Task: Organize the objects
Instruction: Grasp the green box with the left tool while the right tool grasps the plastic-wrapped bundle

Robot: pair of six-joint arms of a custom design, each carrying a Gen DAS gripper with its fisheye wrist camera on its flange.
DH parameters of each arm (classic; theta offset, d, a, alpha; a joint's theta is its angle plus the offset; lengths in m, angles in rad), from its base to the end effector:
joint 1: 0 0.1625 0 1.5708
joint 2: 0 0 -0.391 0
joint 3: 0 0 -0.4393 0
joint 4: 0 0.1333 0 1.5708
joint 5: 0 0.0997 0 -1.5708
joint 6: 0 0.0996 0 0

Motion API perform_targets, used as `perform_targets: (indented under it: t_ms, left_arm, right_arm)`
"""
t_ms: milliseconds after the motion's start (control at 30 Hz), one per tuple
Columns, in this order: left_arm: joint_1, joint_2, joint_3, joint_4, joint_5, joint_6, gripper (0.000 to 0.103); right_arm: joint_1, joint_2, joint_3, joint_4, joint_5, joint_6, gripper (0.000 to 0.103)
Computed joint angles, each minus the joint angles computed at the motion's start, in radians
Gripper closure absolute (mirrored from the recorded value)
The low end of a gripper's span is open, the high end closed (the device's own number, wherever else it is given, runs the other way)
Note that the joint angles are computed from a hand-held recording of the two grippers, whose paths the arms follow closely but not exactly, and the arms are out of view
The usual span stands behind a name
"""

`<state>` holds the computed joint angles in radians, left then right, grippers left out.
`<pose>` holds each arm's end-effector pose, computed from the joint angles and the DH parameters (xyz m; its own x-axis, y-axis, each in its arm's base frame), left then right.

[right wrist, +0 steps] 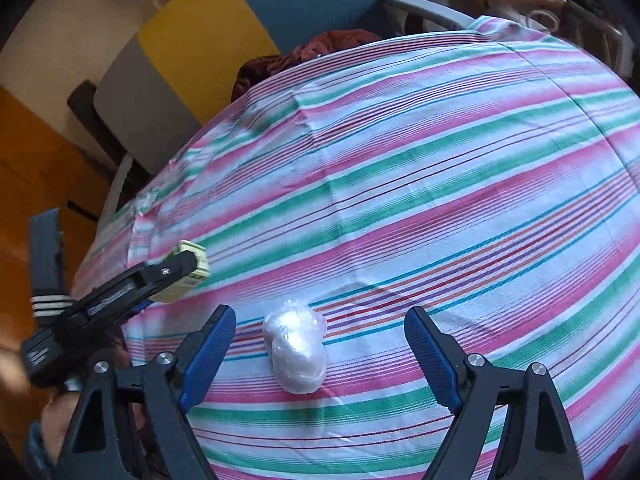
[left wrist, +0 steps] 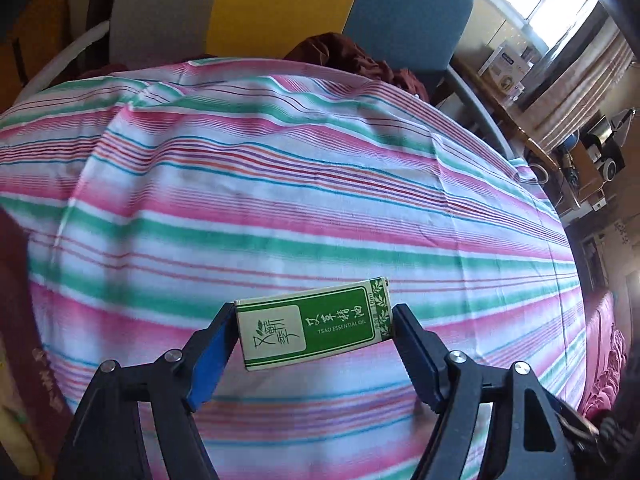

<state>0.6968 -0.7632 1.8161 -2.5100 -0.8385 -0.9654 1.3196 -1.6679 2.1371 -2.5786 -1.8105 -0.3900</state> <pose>-0.3247 -0.5324 -0.0338 -0.8650 -0.1720 -0.4713 0.0890 0.8718 -0.4816 -0.0154 -0.5010 0.3211 -0.9234 0.0163 0.3835 -0.1489 0.9057 -0.3969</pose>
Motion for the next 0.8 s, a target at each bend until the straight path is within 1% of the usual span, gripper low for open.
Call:
perform_targets:
  t_ms: [200,333,500,533,567,600,633,667,700,733,800]
  left_arm:
    - [-0.091,-0.074,0.105,0.003,0.056,-0.006,0.025]
    - [-0.153,-0.133,0.177,0.030,0.091,-0.045,0.025]
    - [-0.214,-0.202,0.254,0.067,0.116,-0.101,0.025]
    - [-0.223,-0.209,0.262,0.075,0.124,-0.112,0.025]
    - [-0.233,-0.220,0.274,0.084,0.131,-0.124,0.025]
    - [-0.246,-0.238,0.291,0.098,0.139,-0.142,0.025]
    - [-0.259,-0.255,0.307,0.109,0.145,-0.159,0.025]
    - [-0.272,-0.272,0.322,0.125,0.150,-0.180,0.025]
    - [-0.286,-0.291,0.337,0.147,0.163,-0.200,0.025]
    - [-0.304,-0.312,0.353,0.182,0.180,-0.229,0.025]
    - [-0.335,-0.357,0.383,0.252,0.206,-0.287,0.025]
  right_arm:
    - [0.029,0.038,0.009,-0.020,-0.077,-0.078,0.020]
    - [0.047,0.062,0.019,-0.054,-0.125,-0.123,0.020]
    - [0.057,0.079,0.026,-0.075,-0.154,-0.164,0.021]
    - [0.058,0.083,0.026,-0.073,-0.158,-0.167,0.024]
    - [0.059,0.087,0.025,-0.065,-0.160,-0.175,0.038]
    - [0.064,0.097,0.026,-0.063,-0.179,-0.198,0.064]
    - [0.074,0.112,0.031,-0.084,-0.221,-0.227,0.066]
    - [0.080,0.117,0.043,-0.118,-0.239,-0.254,0.067]
    - [0.086,0.117,0.053,-0.147,-0.244,-0.276,0.067]
    - [0.087,0.115,0.056,-0.152,-0.239,-0.280,0.067]
    - [0.088,0.120,0.057,-0.157,-0.252,-0.282,0.067]
